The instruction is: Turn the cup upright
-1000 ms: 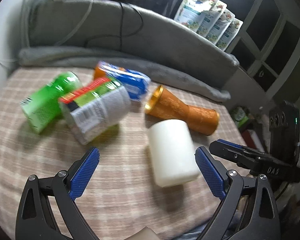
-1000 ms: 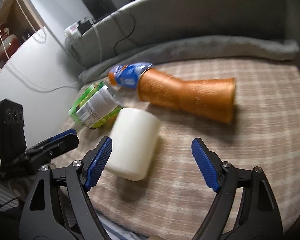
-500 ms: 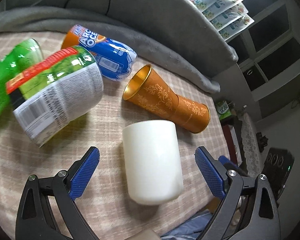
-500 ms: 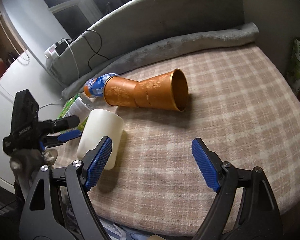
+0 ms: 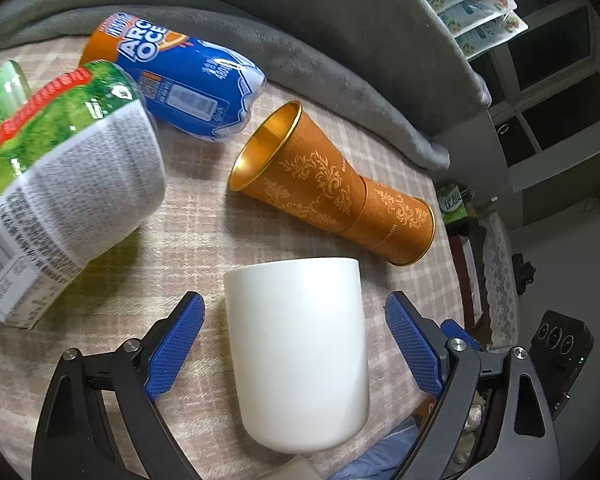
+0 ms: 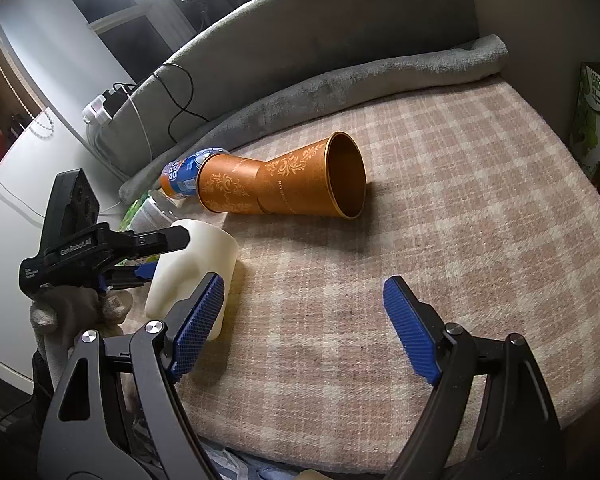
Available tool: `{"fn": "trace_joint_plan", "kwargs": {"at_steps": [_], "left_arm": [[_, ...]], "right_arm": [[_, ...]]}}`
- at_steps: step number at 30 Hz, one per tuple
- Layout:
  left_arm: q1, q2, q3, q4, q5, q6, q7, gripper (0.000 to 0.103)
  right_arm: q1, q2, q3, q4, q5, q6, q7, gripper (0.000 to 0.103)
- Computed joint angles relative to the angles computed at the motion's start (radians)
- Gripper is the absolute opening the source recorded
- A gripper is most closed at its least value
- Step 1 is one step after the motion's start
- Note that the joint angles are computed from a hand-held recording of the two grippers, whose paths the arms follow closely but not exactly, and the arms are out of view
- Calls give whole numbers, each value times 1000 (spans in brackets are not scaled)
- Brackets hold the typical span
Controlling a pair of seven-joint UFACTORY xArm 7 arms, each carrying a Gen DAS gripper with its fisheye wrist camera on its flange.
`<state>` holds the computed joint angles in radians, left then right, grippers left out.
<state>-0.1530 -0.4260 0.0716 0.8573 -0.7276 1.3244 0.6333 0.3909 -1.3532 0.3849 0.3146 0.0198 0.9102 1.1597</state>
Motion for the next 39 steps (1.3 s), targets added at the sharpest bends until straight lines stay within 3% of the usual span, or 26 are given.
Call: {"fn": "trace_joint_plan", "kwargs": {"at_steps": [9,17,39], "left_arm": [[-7,21,-14,11,13,2,4,75],[-15,-31,-14,-13,21,-32,38,75],[-107,-264,7,-159,43,-241,114,75]], "right_arm": [[-5,-20,-1,-7,-2,19,11,85],[-8,-21,1,-8,-3,17,17,85],[-10,-4,4,0,-8,9,29,85]]}}
